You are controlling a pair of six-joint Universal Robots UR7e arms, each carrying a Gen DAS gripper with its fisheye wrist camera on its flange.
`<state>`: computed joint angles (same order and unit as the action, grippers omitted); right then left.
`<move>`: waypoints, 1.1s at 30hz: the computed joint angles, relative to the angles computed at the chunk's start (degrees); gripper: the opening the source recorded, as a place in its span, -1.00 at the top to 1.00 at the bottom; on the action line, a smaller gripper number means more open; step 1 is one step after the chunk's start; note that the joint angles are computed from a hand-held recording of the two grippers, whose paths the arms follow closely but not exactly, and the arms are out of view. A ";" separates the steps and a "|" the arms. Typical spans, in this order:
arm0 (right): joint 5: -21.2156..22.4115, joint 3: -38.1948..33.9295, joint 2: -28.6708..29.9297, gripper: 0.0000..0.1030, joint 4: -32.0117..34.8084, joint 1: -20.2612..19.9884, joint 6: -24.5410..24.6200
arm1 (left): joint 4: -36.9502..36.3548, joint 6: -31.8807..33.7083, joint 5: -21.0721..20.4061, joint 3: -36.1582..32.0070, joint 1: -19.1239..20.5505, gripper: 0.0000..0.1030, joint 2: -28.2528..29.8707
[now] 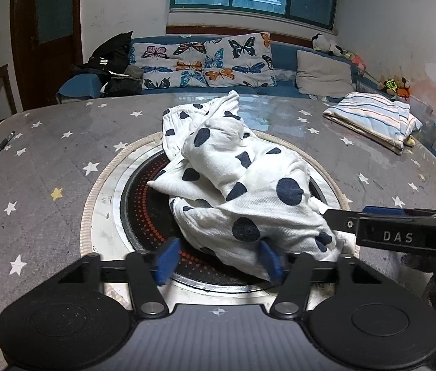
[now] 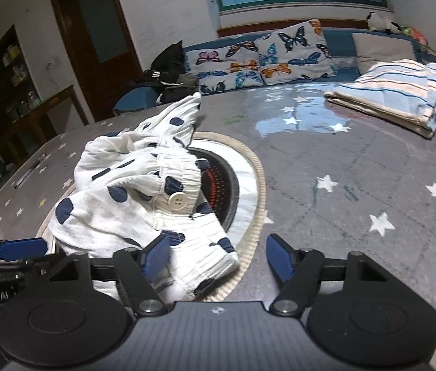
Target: Fold clothes
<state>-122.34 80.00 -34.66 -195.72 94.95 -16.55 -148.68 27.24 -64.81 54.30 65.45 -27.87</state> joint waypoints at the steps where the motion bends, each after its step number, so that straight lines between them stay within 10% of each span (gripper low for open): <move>1: 0.48 0.03 -0.07 -0.17 0.29 -0.06 -0.13 | 0.02 -0.12 0.15 -0.25 0.04 0.03 0.14; 13: 3.86 4.80 -3.19 0.89 1.24 -0.13 1.81 | -0.95 -0.67 1.94 0.43 0.29 0.12 -0.93; 33: 12.27 13.29 -7.73 0.70 4.92 0.64 -0.86 | 3.19 -3.49 -5.83 11.08 -0.03 -0.19 -9.08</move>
